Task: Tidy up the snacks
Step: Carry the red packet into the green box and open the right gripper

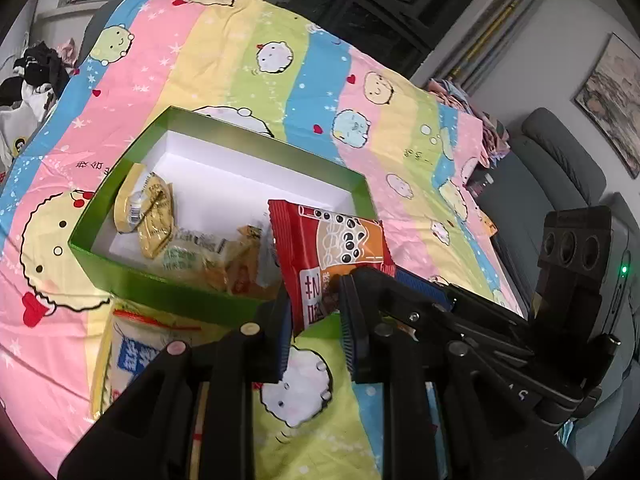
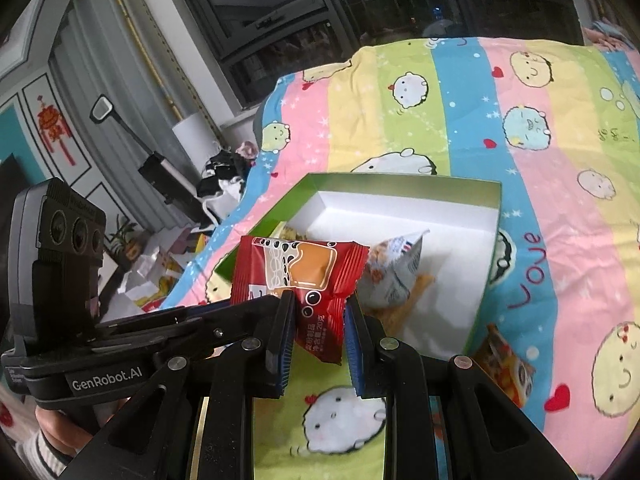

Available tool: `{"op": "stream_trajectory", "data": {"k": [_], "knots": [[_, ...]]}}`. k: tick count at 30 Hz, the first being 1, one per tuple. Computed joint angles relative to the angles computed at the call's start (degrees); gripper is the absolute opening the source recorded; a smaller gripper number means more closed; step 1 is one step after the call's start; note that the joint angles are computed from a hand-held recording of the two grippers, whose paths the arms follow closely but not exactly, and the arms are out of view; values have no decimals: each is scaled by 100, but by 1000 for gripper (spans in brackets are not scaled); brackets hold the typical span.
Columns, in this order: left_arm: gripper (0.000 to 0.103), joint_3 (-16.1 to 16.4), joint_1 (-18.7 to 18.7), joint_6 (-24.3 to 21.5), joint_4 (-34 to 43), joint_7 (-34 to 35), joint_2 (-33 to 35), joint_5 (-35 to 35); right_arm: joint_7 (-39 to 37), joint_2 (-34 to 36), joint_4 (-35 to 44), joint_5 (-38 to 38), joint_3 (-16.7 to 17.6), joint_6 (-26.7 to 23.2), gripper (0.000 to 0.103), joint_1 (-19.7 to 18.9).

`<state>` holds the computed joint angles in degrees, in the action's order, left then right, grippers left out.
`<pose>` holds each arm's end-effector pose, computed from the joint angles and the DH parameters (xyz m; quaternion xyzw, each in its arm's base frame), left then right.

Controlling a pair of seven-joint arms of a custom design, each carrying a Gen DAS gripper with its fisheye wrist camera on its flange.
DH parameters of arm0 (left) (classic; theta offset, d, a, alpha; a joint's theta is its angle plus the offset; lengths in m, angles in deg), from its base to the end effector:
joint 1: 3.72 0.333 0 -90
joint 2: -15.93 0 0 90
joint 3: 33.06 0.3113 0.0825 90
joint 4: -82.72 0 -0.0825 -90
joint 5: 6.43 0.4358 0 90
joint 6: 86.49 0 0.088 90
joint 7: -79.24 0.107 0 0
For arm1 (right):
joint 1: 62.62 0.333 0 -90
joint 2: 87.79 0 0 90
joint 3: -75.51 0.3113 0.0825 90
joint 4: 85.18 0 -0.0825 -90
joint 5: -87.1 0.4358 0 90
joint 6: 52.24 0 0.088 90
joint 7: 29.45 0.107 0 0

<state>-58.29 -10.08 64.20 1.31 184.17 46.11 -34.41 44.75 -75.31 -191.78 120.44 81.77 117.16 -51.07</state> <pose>0.7168 -0.3409 0.4747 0.5243 -0.7347 0.4301 0.0205 0.6808 0.1749 0.4692 -0.6492 0.6187 -0.1538 0.4148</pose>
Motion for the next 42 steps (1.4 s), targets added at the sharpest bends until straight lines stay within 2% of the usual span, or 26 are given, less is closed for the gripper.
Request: {"op": "stream_trajectory", "data": {"k": [9, 14, 19, 24, 29, 31, 33, 35, 42], "knots": [[21, 276, -234, -751, 1505, -530, 948, 567, 491, 742, 1025, -609, -187, -420, 25, 67], [20, 443, -424, -1573, 2755, -984, 1758, 917, 884, 1234, 1696, -920, -271, -960, 25, 54], [19, 543, -562, -2160, 3604, -1287, 2299, 1136, 1102, 1597, 2132, -1107, -284, -1377, 25, 22], [22, 633, -642, -2210, 3823, -1458, 2416, 1285, 1234, 1686, 2233, -1246, -316, -1405, 25, 42], [31, 753, -683, -2048, 3655, -1603, 2293, 1518, 1432, 1665, 2214, -1481, -409, -1385, 25, 117], [35, 685, -594, -1937, 3427, -1597, 2154, 1470, 1520, 1607, 2131, -1549, -438, -1297, 32, 143], [51, 665, -506, -1747, 3085, -1627, 1938, 1433, 1620, 1531, 2026, -1622, -476, -1160, 40, 175], [62, 588, -362, -1529, 2676, -1577, 1676, 1333, 1678, 1417, 1875, -1655, -481, -1016, 45, 180], [65, 493, 41, -718, 1064, -1425, 580, 1062, 1459, 922, 1261, -1504, -306, -645, 45, 104]]}}
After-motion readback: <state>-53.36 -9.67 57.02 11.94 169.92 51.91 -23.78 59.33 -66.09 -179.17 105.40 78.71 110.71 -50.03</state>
